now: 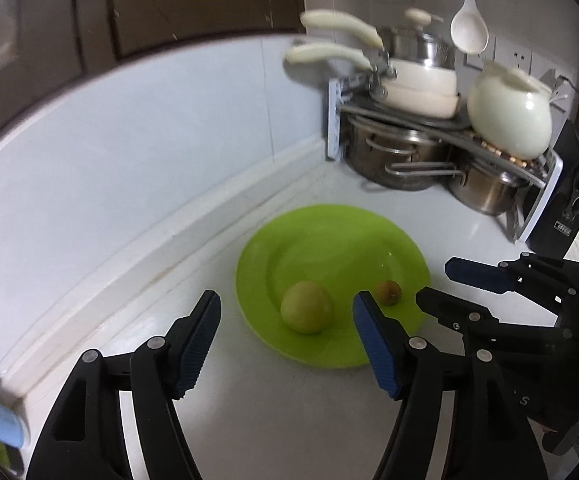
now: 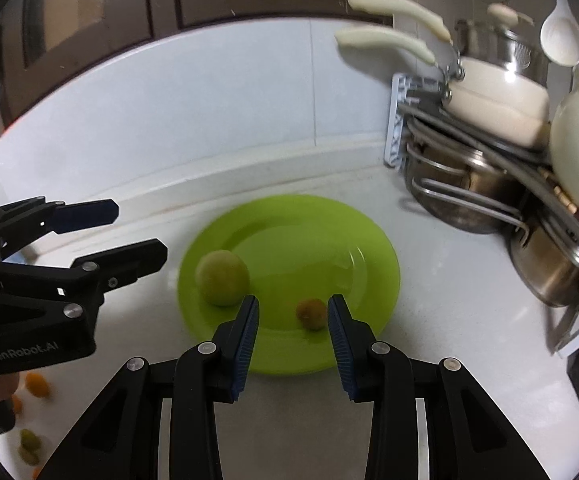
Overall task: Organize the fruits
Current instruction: 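Open the left gripper on the pomelo while the right gripper releases the kiwi, then move both open grippers back toward the remaining fruits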
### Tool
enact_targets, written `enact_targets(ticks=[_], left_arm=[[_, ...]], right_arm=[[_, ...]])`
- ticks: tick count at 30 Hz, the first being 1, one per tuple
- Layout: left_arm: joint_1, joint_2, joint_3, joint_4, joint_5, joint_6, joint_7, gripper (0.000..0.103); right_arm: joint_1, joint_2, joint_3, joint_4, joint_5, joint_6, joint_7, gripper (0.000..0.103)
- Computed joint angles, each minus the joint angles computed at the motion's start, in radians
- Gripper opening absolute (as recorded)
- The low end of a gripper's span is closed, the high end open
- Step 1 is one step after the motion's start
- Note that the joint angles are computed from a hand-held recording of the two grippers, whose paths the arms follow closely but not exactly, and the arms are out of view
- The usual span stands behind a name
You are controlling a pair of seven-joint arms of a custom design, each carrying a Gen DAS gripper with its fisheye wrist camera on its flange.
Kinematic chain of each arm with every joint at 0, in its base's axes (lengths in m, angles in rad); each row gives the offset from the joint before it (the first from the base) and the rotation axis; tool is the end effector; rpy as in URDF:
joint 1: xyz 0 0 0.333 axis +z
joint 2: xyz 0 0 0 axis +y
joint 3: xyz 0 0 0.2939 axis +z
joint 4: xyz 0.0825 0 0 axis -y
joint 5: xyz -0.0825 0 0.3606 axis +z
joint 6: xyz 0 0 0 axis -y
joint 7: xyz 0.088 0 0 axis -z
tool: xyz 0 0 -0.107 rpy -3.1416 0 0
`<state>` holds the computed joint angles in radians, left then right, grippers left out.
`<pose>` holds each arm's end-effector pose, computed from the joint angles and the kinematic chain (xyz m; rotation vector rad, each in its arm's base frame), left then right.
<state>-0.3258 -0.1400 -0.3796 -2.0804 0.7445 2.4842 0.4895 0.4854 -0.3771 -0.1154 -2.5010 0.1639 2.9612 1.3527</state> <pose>0.4031 -0.3580 0.5294 -1.6325 1.8345 -0.7267 0.4315 0.1515 0.5087 -1.9910 1.2787 -0.5475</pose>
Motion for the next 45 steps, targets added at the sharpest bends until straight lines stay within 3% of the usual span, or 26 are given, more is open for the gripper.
enact_targets(ticks=[9,14,22,35,45], left_arm=[[0.000,-0.208,-0.081,-0.114,-0.044,-0.079,-0.091,0.073],[0.015,-0.350,-0.146,-0.179,-0.107,-0.135,-0.126,0.077],[0.009,-0.553,-0.213,-0.272,-0.246,-0.216,-0.115,0.078],[-0.058,-0.878,-0.274,-0.407,-0.452,-0.373,-0.053,0.078],[-0.154,-1.073,-0.322,-0.493,-0.589,-0.528,-0.059,0.078]], right_arm=[[0.057,-0.194,-0.007,-0.109,-0.021,0.004,0.006,0.042],[0.095,-0.312,0.003,-0.180,-0.059,0.007,0.026,0.047],[0.160,-0.468,0.038,-0.270,-0.115,-0.023,0.103,0.048],[0.228,-0.655,0.185,-0.376,-0.173,-0.104,0.337,0.048],[0.288,-0.721,0.279,-0.432,-0.249,-0.145,0.526,0.048]])
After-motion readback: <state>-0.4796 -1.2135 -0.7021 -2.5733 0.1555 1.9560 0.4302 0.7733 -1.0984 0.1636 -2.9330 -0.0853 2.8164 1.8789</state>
